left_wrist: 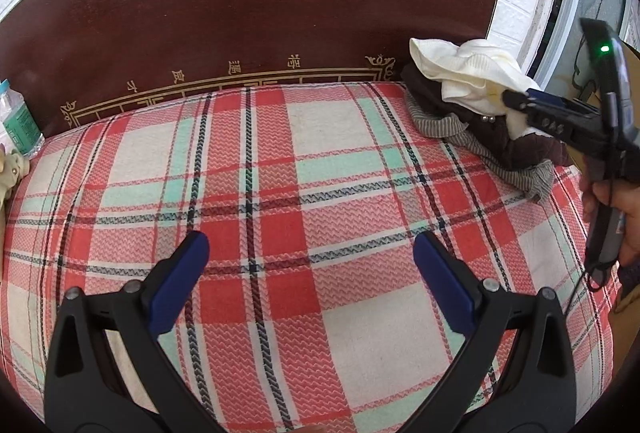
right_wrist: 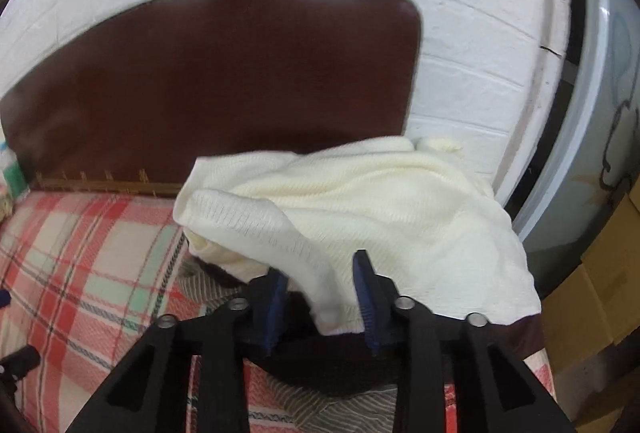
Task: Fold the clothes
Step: 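Grasp the cream cardigan edge with the right gripper, then lift the cream cardigan high with the right gripper, letting it hang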
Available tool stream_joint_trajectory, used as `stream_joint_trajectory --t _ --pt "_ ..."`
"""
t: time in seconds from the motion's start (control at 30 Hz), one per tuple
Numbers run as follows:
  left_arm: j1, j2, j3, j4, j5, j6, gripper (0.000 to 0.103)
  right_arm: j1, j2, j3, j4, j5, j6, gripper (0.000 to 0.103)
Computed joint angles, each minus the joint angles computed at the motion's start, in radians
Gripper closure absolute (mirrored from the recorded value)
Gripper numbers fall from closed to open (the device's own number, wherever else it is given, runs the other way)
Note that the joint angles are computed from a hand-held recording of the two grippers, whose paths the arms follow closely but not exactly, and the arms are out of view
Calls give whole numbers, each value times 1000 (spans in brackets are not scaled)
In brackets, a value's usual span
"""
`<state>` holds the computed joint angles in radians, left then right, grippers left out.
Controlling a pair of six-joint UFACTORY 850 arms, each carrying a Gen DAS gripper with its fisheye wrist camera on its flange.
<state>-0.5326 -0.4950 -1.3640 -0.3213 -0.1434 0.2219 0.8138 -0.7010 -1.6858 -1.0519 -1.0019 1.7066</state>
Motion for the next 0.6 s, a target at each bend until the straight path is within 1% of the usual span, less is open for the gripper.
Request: stream_joint_trajectory --t 0.03,0.07,0.13,0.2,0.23,0.27,0.3,0.33,0.37,0.4,0.43,0.47,0.5,0.53,0.57,0.6 --pt "0 -1 -1 8 -1 -4 1 -2 -22 -26 12 -5 -53 47" --pt "1 -5 -4 16 -4 -13 1 -4 -47 -56 20 -21 -93 45" --pt "4 -10 -10 -33 -16 31 1 -14 -80 -93 14 -37 -120 45" --pt "3 -13 -11 -4 -18 8 1 -28 -103 -129 12 -38 -154 45" --pt "2 -13 -10 24 -15 -15 1 -36 -104 -134 15 -17 -173 51" --pt "2 -12 -8 47 -12 -34 1 -46 -92 -126 30 18 -177 70" --pt "2 -11 -7 51 -11 -34 1 -56 -77 -114 48 57 -176 83" --pt "4 -10 -6 42 -11 -23 1 -66 -63 -103 68 96 -176 89" --pt "7 -8 -5 25 -9 -5 1 -73 -37 -77 64 136 -142 91" --pt "11 -6 -3 7 -7 14 1 -75 4 -31 24 174 -68 92" --pt "13 -2 1 -24 -2 50 1 -72 52 21 -32 212 20 93" --pt "16 2 4 -52 3 83 1 -69 101 71 -94 247 113 100" --pt "18 4 7 -77 7 113 1 -63 148 114 -164 278 197 100" --pt "21 10 10 -144 6 184 1 -53 188 144 -233 287 261 100" --pt "24 15 14 -215 5 258 1 -41 217 153 -263 277 283 100" --pt "26 19 17 -246 7 290 1 -29 238 152 -269 264 276 100"
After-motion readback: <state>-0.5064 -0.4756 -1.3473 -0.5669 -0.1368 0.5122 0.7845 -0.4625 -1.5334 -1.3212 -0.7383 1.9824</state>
